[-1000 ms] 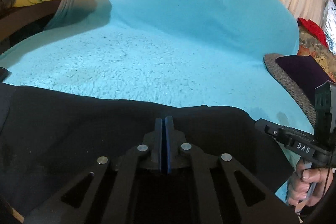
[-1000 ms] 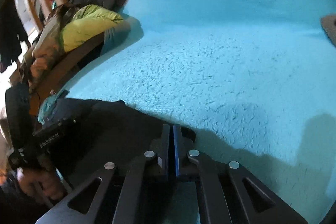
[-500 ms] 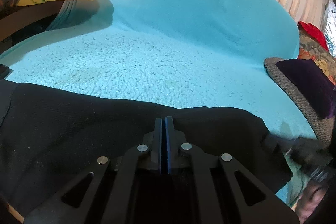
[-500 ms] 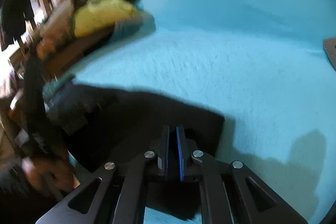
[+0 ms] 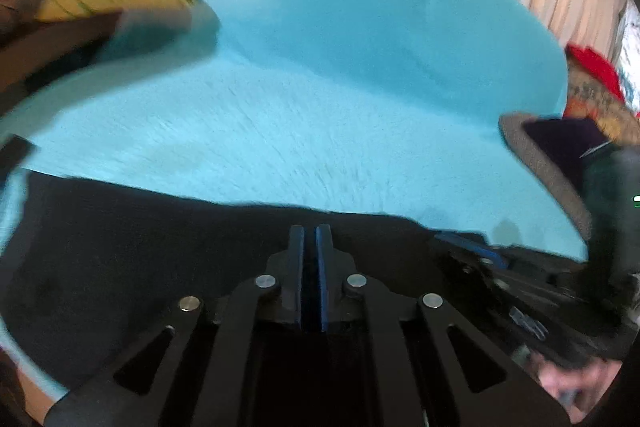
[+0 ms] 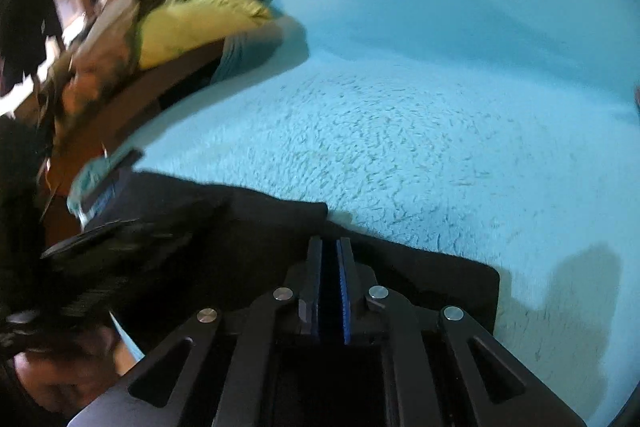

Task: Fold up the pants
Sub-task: 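Fold the held end over with the right gripper while the left gripper grasps the pants, then open both grippers to release the folded pants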

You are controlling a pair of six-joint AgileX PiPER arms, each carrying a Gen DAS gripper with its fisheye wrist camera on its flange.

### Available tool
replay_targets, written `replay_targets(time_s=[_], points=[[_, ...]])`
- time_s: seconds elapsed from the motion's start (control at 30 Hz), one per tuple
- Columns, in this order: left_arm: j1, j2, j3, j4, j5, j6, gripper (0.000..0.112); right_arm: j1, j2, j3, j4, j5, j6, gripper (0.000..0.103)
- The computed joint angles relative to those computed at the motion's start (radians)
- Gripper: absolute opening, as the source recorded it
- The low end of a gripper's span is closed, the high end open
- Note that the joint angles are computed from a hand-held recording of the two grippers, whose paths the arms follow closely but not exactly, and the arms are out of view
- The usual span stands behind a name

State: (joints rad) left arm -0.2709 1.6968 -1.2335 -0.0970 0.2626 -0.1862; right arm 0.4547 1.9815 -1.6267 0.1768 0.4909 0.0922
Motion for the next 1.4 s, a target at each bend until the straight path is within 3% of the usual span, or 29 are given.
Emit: replay_targets(time_s=[0.07,0.1,0.13,0.27,0.4,0.43,0.5,0.57,0.67,0.77,0.9,1.2,1.4], points=[[0.051,-0.171,0.147,-0.005,-0.037,-0.002,0.034,0.016,-0.022,0.007,-0.090,-0.019,0.158,0.014],[0.080,-0.243,0.210,-0.023,-0.048,0.024,0.058,0.028,-0.040,0.022,-0.162,-0.041,0.258,0.017],[0.120,-0.311,0.269,-0.082,-0.049,0.090,0.066,0.036,-0.066,0.058,-0.240,-0.079,0.358,0.019],[0.345,-0.529,0.473,-0.480,0.025,0.443,0.066,0.112,-0.182,0.185,-0.592,-0.150,0.758,0.026],[0.618,-0.654,0.586,-0.880,0.265,0.706,0.066,0.279,-0.258,0.257,-0.992,-0.047,1.056,0.045],[0.661,-0.684,0.622,-0.947,0.293,0.782,0.066,0.317,-0.261,0.273,-1.092,-0.021,1.116,0.045],[0.725,-0.747,0.677,-0.961,0.363,0.832,0.069,0.418,-0.258,0.307,-1.292,0.066,1.190,0.051],[0.713,-0.782,0.697,-0.897,0.364,0.781,0.069,0.486,-0.239,0.353,-1.446,0.105,1.262,0.052],[0.688,-0.820,0.696,-0.751,0.333,0.656,0.071,0.537,-0.221,0.353,-1.504,0.141,1.271,0.056],[0.691,-0.811,0.697,-0.696,0.321,0.607,0.073,0.576,-0.200,0.358,-1.588,0.191,1.296,0.059],[0.765,-0.760,0.706,-0.754,0.367,0.635,0.074,0.615,-0.181,0.361,-1.647,0.243,1.301,0.069],[0.797,-0.746,0.725,-0.779,0.385,0.635,0.079,0.586,-0.203,0.376,-1.620,0.214,1.340,0.070],[0.844,-0.718,0.734,-0.867,0.420,0.714,0.079,0.574,-0.210,0.381,-1.607,0.208,1.353,0.072]])
